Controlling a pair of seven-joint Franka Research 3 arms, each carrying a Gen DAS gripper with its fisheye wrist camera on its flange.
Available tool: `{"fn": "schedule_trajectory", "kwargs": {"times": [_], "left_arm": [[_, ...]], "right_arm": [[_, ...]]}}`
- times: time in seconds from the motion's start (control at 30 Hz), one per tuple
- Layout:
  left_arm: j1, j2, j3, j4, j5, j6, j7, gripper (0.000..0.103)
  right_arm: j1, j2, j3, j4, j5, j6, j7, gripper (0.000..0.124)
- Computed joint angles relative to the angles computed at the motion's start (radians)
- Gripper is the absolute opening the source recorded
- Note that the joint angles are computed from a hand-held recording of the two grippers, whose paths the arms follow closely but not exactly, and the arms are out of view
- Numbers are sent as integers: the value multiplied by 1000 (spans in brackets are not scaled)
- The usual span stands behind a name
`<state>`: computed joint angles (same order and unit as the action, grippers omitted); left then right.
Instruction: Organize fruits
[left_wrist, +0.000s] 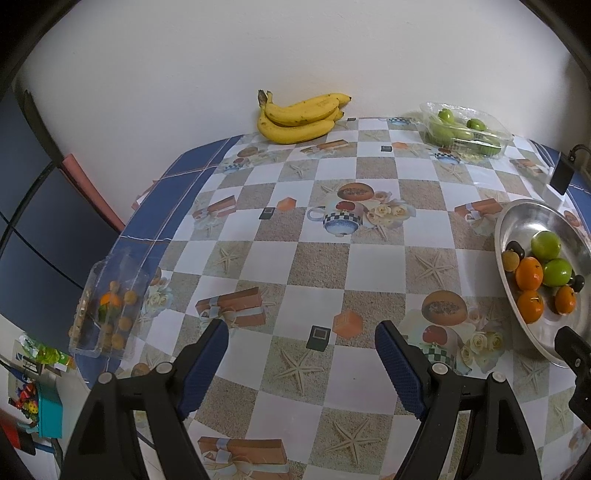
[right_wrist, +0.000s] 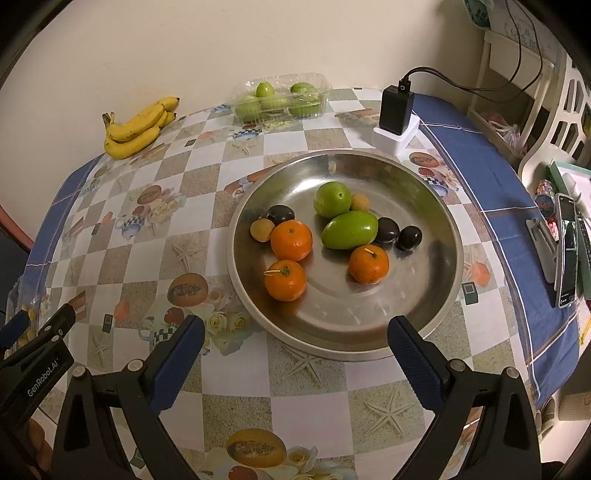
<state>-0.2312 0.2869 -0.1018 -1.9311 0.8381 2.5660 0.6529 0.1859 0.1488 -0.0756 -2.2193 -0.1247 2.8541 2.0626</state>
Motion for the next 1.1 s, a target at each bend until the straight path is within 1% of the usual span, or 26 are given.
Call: {"fn": "schedule_trajectory", "kwargs": {"times": [1.1], "left_arm": [[0,4,1,0,-3,3,2,84]], "right_arm": [[3,12,2,9,24,-12,-17,99]]}}
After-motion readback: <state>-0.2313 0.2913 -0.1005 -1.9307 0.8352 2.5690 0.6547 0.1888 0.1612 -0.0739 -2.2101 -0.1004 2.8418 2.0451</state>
